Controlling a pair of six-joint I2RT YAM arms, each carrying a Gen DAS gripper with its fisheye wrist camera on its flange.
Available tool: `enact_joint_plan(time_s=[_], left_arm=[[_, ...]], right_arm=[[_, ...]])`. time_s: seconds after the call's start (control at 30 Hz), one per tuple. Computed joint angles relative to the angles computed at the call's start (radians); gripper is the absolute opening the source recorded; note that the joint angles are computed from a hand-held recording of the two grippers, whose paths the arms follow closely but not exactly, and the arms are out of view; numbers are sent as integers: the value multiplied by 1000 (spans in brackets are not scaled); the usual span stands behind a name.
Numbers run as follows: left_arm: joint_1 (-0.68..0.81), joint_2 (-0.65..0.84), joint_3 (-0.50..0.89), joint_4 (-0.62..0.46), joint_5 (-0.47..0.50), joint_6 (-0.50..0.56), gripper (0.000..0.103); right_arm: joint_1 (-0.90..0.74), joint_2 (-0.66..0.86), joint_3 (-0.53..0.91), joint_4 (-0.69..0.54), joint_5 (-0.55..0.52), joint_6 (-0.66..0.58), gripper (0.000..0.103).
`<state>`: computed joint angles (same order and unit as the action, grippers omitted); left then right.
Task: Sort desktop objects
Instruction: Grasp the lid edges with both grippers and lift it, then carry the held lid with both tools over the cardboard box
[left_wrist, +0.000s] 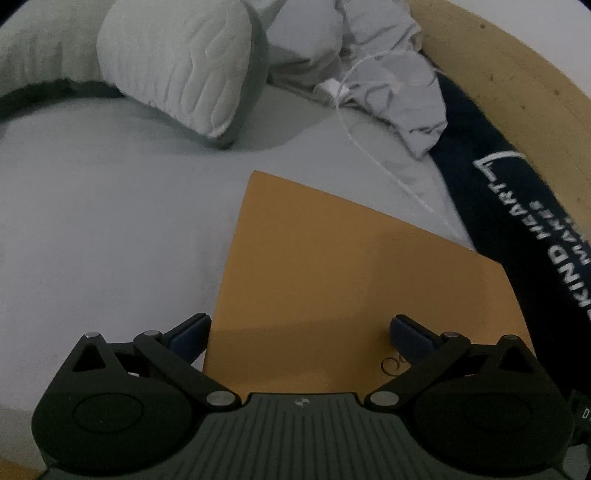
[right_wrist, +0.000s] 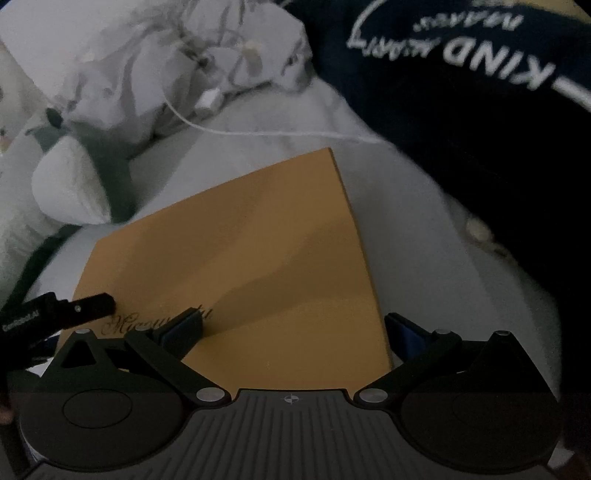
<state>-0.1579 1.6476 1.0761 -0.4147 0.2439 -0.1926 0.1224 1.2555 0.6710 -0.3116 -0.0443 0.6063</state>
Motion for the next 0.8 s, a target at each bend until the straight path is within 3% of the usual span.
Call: enact_joint_plan(time_s=[0.3,0.47,0.63,0.8], left_arm=[[6,-241,68,-229,26,16,103],[40,-380,130,-380,53,52,103],[130,-489,215,-544,99,107,103],[358,-552,306,-733,237,273,103]], right_arm=[[79,-302,165,-393,91,39,103],[184,-386,326,-600,169,94,103],[411,-405,499,-770,326,219,103],[811,-337,679,-956,580,465,103]])
